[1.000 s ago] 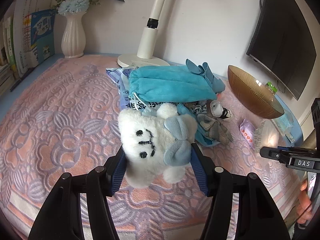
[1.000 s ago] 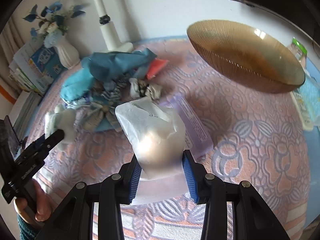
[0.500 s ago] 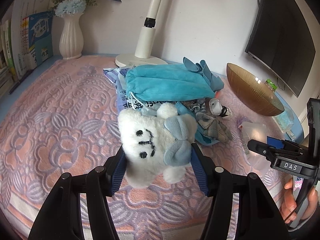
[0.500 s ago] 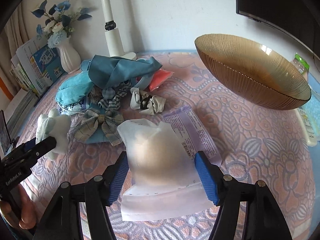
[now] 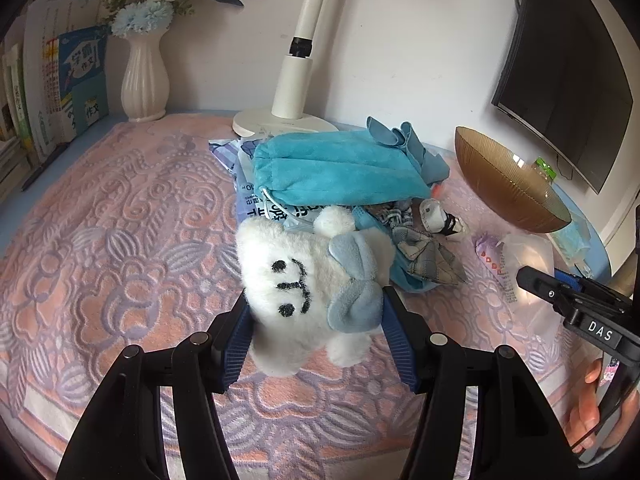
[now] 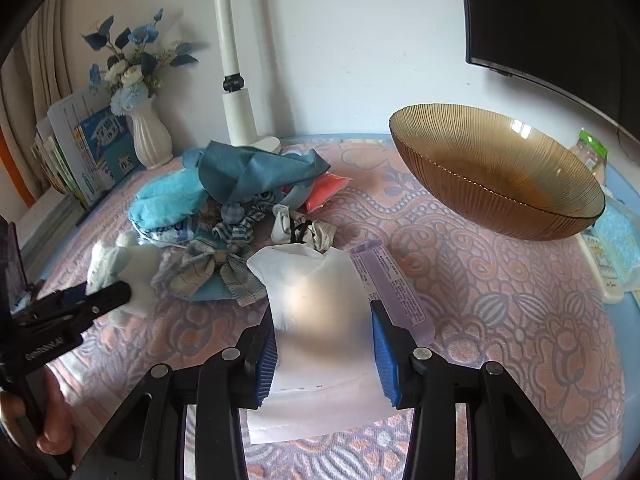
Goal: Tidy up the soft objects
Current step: 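Lift the bear and tissue pack and carry both over the amber bowl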
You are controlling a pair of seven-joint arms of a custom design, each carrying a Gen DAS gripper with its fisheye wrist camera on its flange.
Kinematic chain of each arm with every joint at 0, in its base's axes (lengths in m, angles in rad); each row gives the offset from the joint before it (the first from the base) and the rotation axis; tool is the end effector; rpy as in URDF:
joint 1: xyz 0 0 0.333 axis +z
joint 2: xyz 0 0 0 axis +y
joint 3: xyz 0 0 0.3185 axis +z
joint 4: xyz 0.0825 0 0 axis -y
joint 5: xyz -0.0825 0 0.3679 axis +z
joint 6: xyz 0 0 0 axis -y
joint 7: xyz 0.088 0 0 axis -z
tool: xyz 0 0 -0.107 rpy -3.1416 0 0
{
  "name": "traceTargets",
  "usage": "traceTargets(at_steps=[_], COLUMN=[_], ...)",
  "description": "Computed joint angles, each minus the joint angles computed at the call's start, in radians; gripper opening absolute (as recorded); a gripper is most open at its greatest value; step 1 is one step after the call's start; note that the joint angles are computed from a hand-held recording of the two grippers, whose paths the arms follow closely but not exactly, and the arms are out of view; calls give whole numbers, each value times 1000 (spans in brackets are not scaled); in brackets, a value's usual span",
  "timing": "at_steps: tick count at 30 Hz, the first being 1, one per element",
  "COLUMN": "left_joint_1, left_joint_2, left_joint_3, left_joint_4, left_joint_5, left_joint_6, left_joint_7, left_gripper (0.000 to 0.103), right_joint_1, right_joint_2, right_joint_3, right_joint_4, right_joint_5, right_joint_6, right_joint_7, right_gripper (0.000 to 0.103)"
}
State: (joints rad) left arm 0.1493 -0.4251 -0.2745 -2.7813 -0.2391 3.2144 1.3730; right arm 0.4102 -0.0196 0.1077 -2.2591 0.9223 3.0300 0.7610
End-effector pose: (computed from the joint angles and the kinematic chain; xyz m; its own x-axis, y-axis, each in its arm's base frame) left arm 0.3994 -0.0307 0.4462 0.1966 -0.9595 0.2016 -0.6300 -0.2812 -0.7239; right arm 0.4949 0.2130 0.4536 0.4833 -0.8645 -0.1381 -0.6394 -0.2408 -0.7302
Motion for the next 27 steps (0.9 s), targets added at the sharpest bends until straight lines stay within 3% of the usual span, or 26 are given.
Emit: traceTargets(at_steps=[3,6,12,16,19,22,24,27], left_joint_1=[6,-58,-60,-127,-167,-168,-193,-232], left_joint_2=[-30,-66,-69,31,139,264,349,461], left_joint_3=[-15,42,16,48,48,15,19,39], left_joint_4=[0,13,148,311,440,575,663,773], left_joint_5=[4,-6,35,44,56,97,120,165], left_joint_6=[-17,-31,-55,-77,-77,-103,-140,-189], left_joint_7=[-7,7,38,84,119,112,101,59], left_gripper=[58,58,58,58,58,58,58,61], right_joint_1=[2,32,74,41,11,-71,-109,-139], right_joint_2=[-43,-98,-151,-116,-57,16,64,116], right_joint_3=[-13,-47,-130,-172,-213,-199,-190,-176], right_joint_4=[-2,-3,40,105,180,236,285,332], right_joint_5=[36,100,82,-11,59,-15,-32,-163], right_joint_6=[-23,-6,58,85,61,-10,-78,-107], right_joint_7=[-35,-112,-116,26,65,212,240,348], right_gripper=[41,41,41,41,41,41,41,43])
